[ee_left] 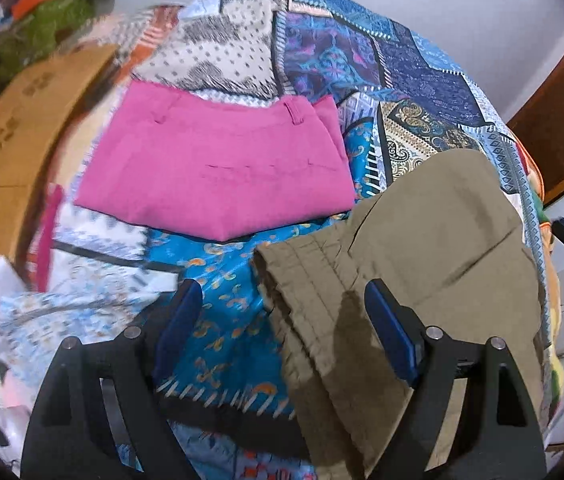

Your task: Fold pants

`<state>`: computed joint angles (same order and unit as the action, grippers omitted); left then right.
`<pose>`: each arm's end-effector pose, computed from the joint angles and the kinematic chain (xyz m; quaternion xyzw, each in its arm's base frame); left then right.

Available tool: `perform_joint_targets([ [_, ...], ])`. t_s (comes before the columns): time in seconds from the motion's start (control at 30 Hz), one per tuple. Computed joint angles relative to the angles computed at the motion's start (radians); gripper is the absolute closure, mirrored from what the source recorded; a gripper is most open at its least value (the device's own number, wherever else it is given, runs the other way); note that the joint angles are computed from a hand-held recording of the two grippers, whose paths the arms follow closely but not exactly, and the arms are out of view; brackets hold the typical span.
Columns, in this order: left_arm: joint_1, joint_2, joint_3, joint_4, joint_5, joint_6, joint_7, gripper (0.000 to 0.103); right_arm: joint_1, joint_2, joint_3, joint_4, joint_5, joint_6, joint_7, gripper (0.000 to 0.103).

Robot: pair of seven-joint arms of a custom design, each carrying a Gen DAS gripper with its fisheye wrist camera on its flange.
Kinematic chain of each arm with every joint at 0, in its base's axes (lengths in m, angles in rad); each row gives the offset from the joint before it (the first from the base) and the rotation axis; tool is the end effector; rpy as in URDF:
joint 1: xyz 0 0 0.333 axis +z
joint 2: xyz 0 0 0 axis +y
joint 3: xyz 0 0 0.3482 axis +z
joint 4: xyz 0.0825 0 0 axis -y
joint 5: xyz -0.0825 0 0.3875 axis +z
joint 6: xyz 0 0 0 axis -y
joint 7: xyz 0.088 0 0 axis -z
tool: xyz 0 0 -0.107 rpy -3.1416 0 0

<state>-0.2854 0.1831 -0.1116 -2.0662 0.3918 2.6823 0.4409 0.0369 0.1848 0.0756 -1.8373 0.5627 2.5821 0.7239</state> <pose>0.5693 -0.2486 0.4202 -0.8157 0.5261 -0.2101 0.1170 0.6571 0.0612 0.5192 -0.8224 0.4565 -0.1553 0.3020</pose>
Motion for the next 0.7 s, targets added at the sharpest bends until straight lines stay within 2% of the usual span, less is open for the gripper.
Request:
perform_joint_targets([
  [0.03, 0.016, 0.017, -0.01, 0.002, -0.04, 0.03, 0.037, 0.019, 0.008, 0.04, 0.001, 0.038, -0.011, -0.001, 0.022, 0.031],
  [0.17, 0.023, 0.06, -0.004, 0.026, -0.1, 0.062, 0.106, 0.019, 0.03, 0.159, 0.009, 0.156, -0.109, -0.013, 0.149, 0.031],
  [0.37, 0.025, 0.108, -0.001, 0.056, -0.199, 0.076, 0.235, 0.02, 0.024, 0.294, 0.065, 0.313, -0.171, -0.05, 0.212, 0.032],
  [0.43, 0.008, 0.115, 0.016, 0.052, -0.2, 0.091, 0.246, 0.021, 0.025, 0.321, 0.08, 0.34, -0.193, -0.055, 0.215, 0.034],
  [0.5, -0.014, 0.114, 0.037, 0.046, -0.182, 0.112, 0.234, 0.028, 0.018, 0.337, 0.097, 0.354, -0.199, -0.063, 0.209, 0.043],
  [0.57, -0.019, 0.112, 0.038, 0.04, -0.193, 0.135, 0.238, 0.039, -0.005, 0.332, 0.126, 0.341, -0.169, -0.051, 0.171, 0.056],
  [0.6, -0.037, 0.111, 0.056, 0.044, -0.172, 0.127, 0.217, 0.039, -0.01, 0.329, 0.132, 0.334, -0.162, -0.049, 0.157, 0.06],
  [0.63, -0.062, 0.11, 0.079, 0.052, -0.134, 0.111, 0.186, 0.042, -0.011, 0.318, 0.133, 0.317, -0.163, -0.041, 0.143, 0.075],
  [0.67, -0.079, 0.109, 0.092, 0.059, -0.099, 0.096, 0.161, 0.045, 0.004, 0.311, 0.118, 0.305, -0.186, -0.023, 0.152, 0.086],
  [0.7, -0.093, 0.107, 0.104, 0.069, -0.062, 0.074, 0.131, 0.046, 0.027, 0.295, 0.096, 0.275, -0.226, 0.018, 0.164, 0.089],
])
